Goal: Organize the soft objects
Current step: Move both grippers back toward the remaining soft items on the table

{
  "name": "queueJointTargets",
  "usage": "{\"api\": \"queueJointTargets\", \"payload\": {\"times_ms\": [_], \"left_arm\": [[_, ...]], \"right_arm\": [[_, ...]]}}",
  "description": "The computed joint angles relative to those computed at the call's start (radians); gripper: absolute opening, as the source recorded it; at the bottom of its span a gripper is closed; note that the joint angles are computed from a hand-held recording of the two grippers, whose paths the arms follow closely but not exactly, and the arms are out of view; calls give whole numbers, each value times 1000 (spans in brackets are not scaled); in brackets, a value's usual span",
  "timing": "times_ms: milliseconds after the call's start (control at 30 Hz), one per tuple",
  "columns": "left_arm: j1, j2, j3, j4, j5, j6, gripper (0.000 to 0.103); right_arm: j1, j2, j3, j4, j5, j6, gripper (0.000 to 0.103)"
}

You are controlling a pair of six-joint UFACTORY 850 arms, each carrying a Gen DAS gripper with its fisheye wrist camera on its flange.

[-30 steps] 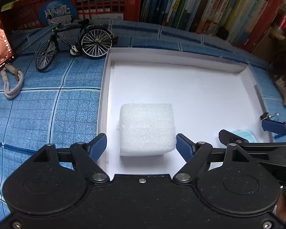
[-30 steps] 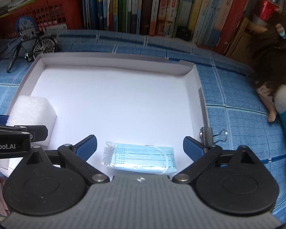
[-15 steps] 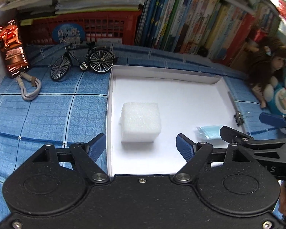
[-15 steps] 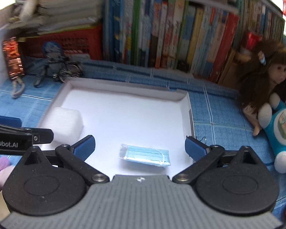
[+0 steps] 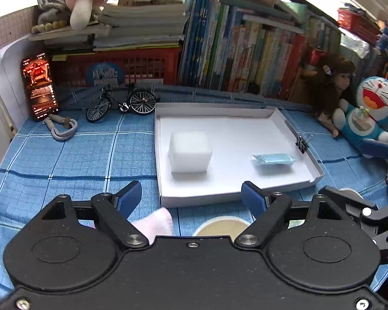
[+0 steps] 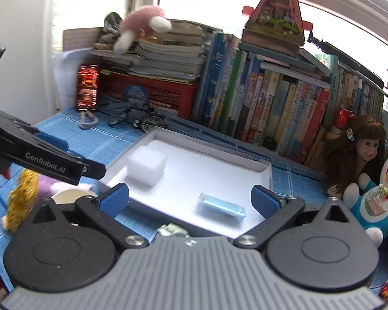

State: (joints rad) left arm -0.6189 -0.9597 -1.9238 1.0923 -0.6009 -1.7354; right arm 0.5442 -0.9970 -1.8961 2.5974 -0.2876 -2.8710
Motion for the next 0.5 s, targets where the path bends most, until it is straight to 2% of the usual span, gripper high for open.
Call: {"api": "queueJointTargets", "payload": {"times_ms": [100, 233, 500], "left_arm": [[-24, 46, 100, 160, 8, -191, 84], [-60, 79, 184, 306, -39, -355, 85], [-113, 106, 285, 440, -115, -544, 88]], "right_arm": [[-6, 32, 88, 39, -75, -23, 103], [-10, 62, 182, 113, -165, -104, 103], [-5, 103, 320, 216, -313, -233, 103]]}}
